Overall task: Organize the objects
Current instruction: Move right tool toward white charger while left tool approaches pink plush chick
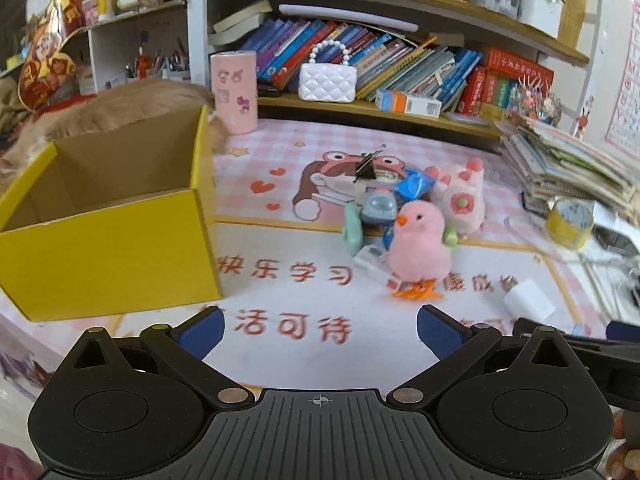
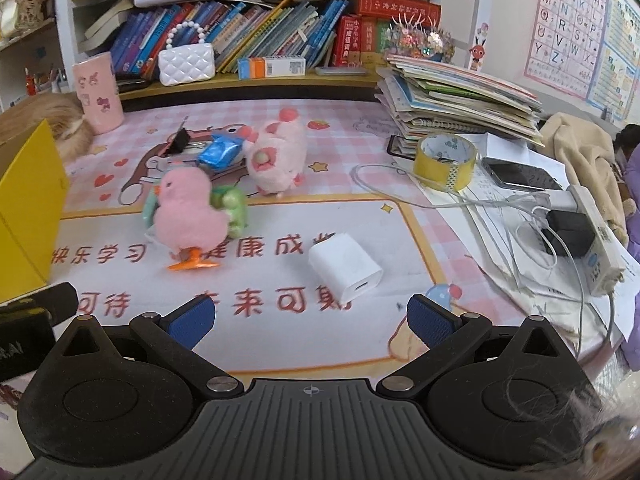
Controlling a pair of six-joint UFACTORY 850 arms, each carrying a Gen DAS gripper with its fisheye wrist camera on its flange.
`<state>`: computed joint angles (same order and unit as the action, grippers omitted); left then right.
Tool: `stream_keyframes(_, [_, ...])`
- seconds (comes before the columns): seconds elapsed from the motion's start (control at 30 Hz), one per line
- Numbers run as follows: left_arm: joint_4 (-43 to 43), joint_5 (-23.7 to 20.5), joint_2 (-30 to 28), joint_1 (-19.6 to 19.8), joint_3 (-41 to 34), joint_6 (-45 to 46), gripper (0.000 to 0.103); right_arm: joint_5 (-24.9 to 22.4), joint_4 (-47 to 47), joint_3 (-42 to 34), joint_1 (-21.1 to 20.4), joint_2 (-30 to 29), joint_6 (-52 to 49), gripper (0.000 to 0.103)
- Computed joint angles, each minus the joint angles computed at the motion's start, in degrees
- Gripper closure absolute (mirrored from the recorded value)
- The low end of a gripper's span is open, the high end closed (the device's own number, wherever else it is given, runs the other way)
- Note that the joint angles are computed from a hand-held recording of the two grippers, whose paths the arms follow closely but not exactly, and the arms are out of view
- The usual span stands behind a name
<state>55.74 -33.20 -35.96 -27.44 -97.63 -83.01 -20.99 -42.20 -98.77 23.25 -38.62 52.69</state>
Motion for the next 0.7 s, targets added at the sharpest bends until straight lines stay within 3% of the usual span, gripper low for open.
stream_keyframes(0.23, [-4.99, -4.55, -5.35, -0.61, -8.34, 4.48, 0.0, -1.33, 13.11, -6.14, -3.01, -4.27, -13.16, 0.005])
stream_keyframes(0.33, [-5.57, -6.27, -7.22, -0.85, -11.28, 4.42, 0.0, -3.35, 21.2, -10.11, -4.19, -7.12, -22.34, 0.021])
stream_keyframes(0.43, [-5.62, -8.48, -9.08, -1.25, -14.28, 4.83, 0.0, -5.39, 28.96, -14.63, -5.19, -10.25, -30.96, 0.029])
stream_keyframes(0.7, [-6.11, -12.79, -14.12, -1.73, -22.7, 6.99, 0.0, -8.75, 35.14, -24.18, -6.35, -17.19, -40.79, 0.029])
